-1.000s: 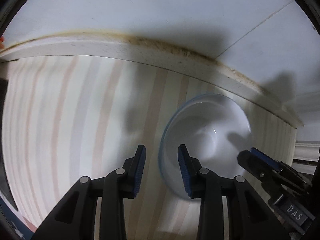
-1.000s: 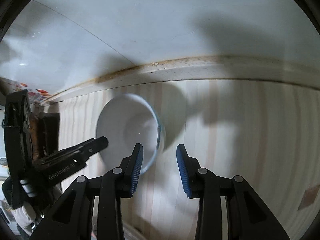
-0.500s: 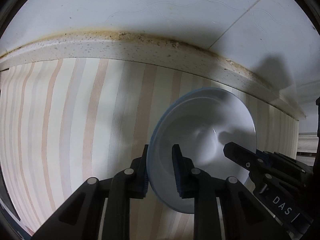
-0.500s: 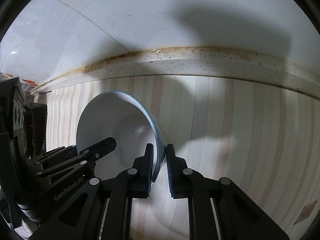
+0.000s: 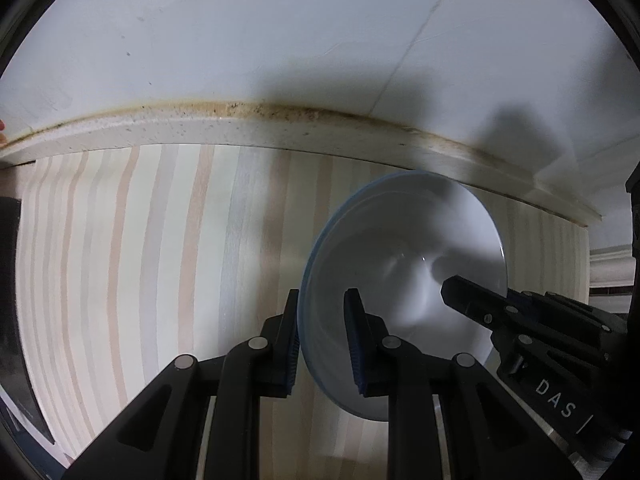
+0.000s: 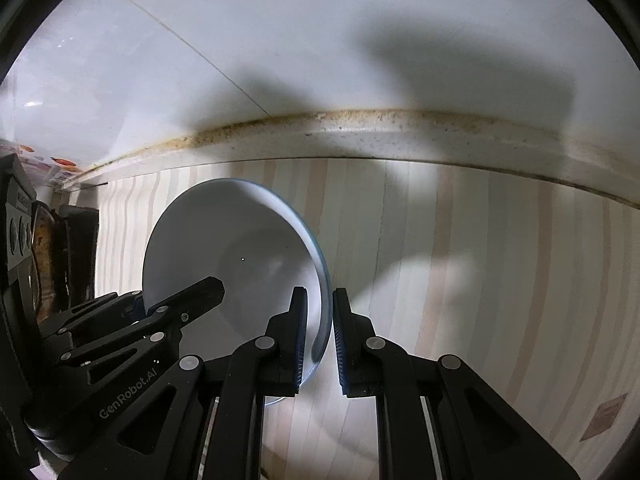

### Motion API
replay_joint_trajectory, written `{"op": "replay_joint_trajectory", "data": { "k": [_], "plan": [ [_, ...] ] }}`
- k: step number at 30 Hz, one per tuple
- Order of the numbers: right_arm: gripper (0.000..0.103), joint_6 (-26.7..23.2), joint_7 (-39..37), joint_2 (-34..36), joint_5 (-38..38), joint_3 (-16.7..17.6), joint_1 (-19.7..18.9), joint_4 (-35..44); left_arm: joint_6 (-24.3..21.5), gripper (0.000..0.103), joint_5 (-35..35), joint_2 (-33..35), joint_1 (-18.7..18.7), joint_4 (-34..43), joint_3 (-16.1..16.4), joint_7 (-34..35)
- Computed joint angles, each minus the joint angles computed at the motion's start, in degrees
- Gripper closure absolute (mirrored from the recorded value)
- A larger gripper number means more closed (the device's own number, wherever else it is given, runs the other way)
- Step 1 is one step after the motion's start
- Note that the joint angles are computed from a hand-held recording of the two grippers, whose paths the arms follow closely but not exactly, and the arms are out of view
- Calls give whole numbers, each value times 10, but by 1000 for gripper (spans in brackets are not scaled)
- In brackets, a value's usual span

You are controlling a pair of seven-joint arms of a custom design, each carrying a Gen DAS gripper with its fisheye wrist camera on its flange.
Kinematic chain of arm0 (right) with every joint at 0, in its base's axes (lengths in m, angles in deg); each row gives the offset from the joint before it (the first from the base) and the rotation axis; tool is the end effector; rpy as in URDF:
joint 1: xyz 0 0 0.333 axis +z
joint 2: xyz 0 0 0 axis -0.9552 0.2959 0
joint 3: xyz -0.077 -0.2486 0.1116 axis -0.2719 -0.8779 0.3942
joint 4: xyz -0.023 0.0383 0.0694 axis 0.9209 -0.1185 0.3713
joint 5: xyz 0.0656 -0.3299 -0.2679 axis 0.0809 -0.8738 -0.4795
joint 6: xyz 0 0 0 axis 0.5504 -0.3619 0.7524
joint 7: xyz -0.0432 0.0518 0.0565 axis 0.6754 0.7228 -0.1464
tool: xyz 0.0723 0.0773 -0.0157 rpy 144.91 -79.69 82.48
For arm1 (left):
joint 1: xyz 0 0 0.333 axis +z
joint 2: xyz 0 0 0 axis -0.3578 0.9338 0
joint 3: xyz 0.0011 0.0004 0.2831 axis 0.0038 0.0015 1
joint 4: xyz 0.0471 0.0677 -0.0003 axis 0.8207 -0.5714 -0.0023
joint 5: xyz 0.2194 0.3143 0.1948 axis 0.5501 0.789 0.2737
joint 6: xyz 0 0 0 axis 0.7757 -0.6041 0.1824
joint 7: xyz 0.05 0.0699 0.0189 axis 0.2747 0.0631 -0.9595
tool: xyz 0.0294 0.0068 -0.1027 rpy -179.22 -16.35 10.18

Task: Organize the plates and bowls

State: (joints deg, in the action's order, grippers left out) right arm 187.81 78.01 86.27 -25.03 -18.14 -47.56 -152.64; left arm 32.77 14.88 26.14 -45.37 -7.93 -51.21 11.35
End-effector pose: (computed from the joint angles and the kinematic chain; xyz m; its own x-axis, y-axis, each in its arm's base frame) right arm 0.5982 0.3573 0.3780 -0.0896 -0.9629 -0.2547 -0.9898 0.1144 -0.0846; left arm 0.5721 -0.4565 0.4199 -0.0937 -0.9798 0.1765 -0.9888 0.0709 -0.1314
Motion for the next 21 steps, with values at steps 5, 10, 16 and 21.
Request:
{"op": "replay_joint_trajectory", "data": {
  "k": [5,10,16,21],
  "plan": [
    [89,3,10,-45,-9,2,4,-32,9,85,-3,-49,-1,-41,-7,2],
    [89,6,32,-114,-20,9,7,-88,16,85,-12,-100,-2,-85,-15,13],
    [89,8,82,-214,-39,26,9,-172,17,85,-22,-157,-16,-135,-28,24],
    [89,-2,126,-312,-46,47,8,-253,32,85,-47,-205,-28,-185,-38,42]
  ]
}}
